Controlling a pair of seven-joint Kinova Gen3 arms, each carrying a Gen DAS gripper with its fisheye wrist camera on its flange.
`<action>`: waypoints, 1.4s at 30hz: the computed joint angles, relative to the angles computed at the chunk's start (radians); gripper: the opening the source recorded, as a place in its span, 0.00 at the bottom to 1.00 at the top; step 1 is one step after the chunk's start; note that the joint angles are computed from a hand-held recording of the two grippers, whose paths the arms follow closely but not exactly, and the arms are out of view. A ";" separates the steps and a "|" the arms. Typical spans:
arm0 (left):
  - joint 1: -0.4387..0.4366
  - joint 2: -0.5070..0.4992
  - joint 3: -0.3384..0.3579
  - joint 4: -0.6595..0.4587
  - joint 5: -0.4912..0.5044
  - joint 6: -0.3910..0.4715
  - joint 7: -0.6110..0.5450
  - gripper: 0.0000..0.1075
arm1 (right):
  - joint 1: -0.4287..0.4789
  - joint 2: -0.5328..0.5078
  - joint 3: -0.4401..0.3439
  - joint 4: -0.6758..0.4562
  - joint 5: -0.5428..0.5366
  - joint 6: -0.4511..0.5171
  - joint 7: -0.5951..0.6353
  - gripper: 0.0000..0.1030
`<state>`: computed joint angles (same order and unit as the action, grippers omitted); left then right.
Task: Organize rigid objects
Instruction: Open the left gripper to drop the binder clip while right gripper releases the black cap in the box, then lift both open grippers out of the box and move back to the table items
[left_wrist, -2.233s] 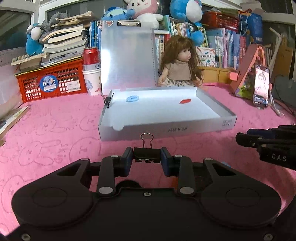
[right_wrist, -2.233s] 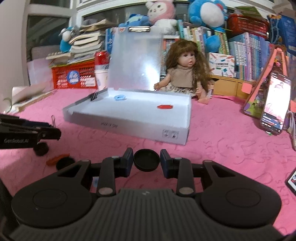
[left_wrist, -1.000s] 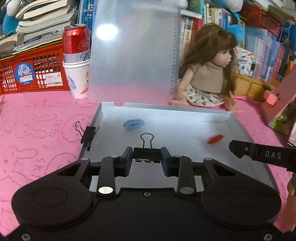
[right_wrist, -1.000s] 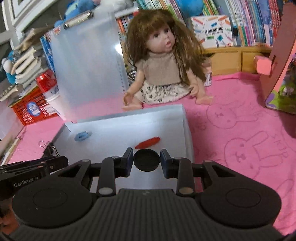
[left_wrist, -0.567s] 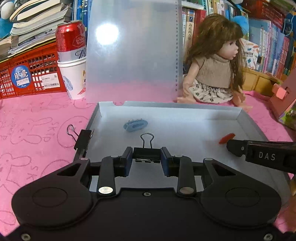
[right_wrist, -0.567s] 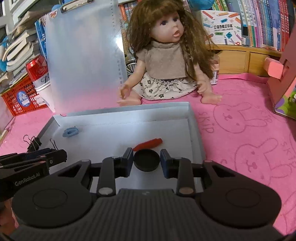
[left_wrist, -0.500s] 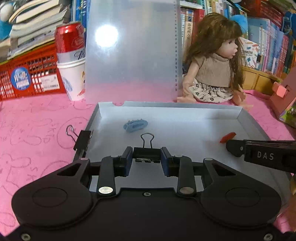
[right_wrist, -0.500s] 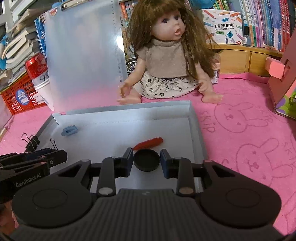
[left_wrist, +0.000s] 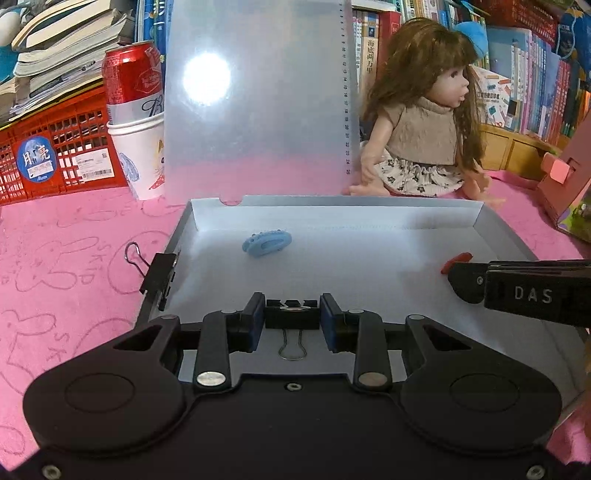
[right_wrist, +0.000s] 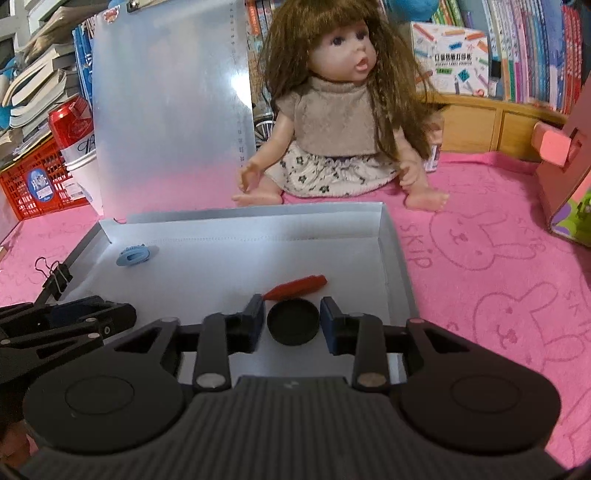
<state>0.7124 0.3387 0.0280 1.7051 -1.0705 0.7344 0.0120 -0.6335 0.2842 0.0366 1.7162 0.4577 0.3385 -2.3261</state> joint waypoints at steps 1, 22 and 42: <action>0.004 -0.005 -0.002 0.006 -0.008 -0.001 0.010 0.36 | -0.006 -0.006 0.006 0.010 0.010 -0.014 -0.009 0.61; 0.024 -0.184 0.179 0.204 -0.211 0.123 0.223 0.76 | -0.029 -0.243 0.002 0.237 0.454 -0.099 -0.386 0.94; 0.101 -0.291 0.356 0.351 -0.197 0.271 0.349 0.79 | 0.236 -0.451 -0.284 0.469 0.472 -0.235 -0.385 0.99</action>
<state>0.8129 0.0475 0.3835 2.0561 -1.2671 1.0056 0.3606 -0.3979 -0.1670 -0.2471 2.1847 0.9298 0.1036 -2.7114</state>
